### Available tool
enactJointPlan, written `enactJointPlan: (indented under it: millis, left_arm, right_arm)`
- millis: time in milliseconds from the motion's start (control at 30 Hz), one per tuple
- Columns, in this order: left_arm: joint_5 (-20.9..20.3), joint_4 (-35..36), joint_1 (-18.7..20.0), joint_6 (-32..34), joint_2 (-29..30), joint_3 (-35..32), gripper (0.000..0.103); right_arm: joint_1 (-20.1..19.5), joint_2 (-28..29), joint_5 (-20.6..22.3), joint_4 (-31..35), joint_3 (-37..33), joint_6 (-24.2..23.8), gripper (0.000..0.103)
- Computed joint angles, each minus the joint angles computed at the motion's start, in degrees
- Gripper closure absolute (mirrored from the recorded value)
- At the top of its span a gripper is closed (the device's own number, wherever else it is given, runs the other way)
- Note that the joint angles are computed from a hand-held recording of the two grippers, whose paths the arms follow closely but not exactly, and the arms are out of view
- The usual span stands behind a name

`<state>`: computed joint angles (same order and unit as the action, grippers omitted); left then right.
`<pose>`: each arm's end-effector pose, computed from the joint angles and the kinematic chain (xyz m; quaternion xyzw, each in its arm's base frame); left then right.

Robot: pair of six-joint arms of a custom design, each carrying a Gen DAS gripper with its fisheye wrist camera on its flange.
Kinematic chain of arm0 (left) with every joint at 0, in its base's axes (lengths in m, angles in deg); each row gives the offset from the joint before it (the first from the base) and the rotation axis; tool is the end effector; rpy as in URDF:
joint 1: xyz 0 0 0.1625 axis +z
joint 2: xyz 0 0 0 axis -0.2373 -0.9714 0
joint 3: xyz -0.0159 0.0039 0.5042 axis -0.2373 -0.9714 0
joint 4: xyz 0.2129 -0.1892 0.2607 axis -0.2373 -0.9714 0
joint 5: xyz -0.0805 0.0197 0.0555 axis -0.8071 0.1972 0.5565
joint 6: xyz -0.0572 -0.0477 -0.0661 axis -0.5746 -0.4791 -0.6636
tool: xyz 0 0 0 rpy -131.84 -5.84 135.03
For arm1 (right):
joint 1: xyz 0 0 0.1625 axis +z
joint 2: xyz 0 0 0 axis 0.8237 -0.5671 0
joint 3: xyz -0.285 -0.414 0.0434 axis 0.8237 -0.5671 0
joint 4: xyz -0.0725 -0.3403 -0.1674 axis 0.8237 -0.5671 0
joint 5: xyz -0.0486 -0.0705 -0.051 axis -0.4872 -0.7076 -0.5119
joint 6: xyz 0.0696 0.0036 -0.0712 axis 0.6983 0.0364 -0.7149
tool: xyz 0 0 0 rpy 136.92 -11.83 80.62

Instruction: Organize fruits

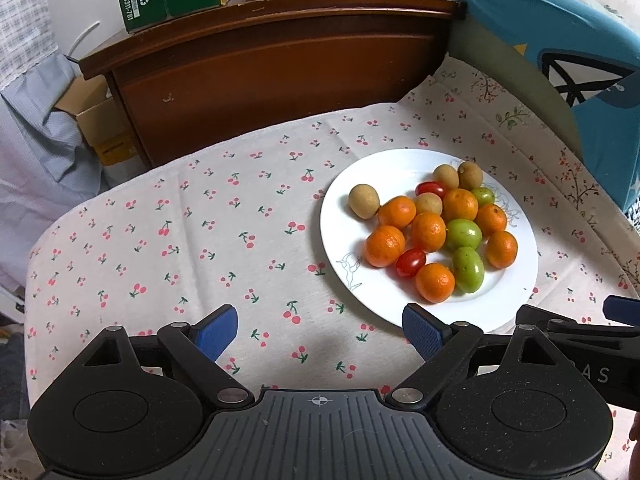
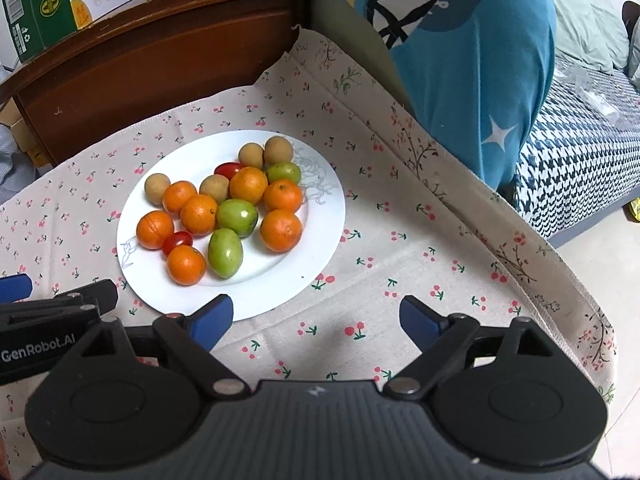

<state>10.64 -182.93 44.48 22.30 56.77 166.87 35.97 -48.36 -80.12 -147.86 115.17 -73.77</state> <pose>-0.3445 -0.4456 -0.0159 0.2735 0.8716 -0.2367 0.3309 0.0708 -0.3891 0.2383 -0.0559 -0.8468 0.3496 0.3969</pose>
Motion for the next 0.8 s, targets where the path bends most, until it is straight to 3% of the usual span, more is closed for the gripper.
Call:
enactJointPlan:
  millis: [800]
  left_arm:
    - [2.32, 2.84, -0.25, -2.41, -0.36, 1.17, 0.012]
  right_arm:
    - [0.25, 2.64, -0.11, -3.42, 0.71, -2.59, 0.013]
